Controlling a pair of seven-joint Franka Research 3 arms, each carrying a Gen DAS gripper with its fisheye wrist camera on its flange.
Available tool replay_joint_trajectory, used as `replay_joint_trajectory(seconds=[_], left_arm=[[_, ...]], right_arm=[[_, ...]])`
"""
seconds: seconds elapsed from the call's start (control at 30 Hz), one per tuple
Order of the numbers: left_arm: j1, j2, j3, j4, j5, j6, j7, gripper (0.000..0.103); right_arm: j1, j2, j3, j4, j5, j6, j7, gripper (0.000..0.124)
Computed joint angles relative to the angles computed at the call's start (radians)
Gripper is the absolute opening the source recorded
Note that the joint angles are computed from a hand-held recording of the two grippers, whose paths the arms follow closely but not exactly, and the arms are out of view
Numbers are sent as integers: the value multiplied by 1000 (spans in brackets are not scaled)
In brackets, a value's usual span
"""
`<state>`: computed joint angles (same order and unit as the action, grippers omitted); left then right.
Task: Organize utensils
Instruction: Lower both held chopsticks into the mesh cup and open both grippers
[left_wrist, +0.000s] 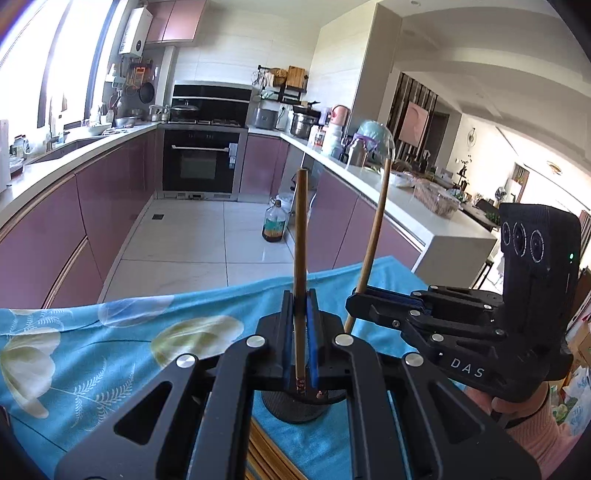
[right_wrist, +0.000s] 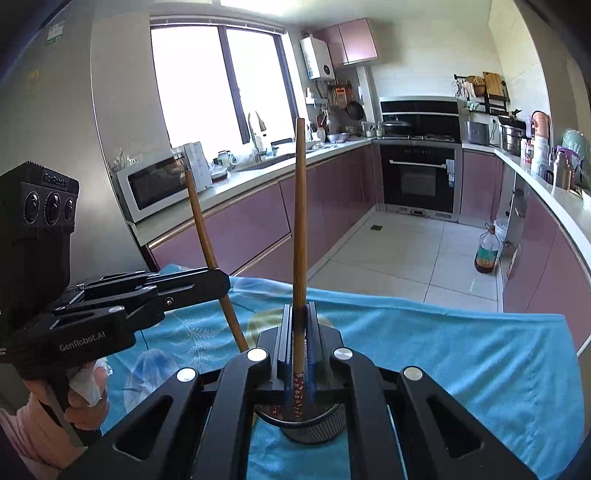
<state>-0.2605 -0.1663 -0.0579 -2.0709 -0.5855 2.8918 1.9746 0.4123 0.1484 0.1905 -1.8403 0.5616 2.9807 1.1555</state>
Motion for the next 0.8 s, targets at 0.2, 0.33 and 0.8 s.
replay_joint_trajectory(seconds=[0.2,0.33,0.8], left_arm=[[38,73,-27,37,27,-21,-19,8],[61,107,-43,50,-9,-14,24,8],[96,108,-77,28,-7,30,-1,23]], right_arm=[[25,43,-48,47,-151,-103,140,6],[28,57,-50,58,-196,-123,189,6],[7,60,-34,56,-189,-91,226,14]])
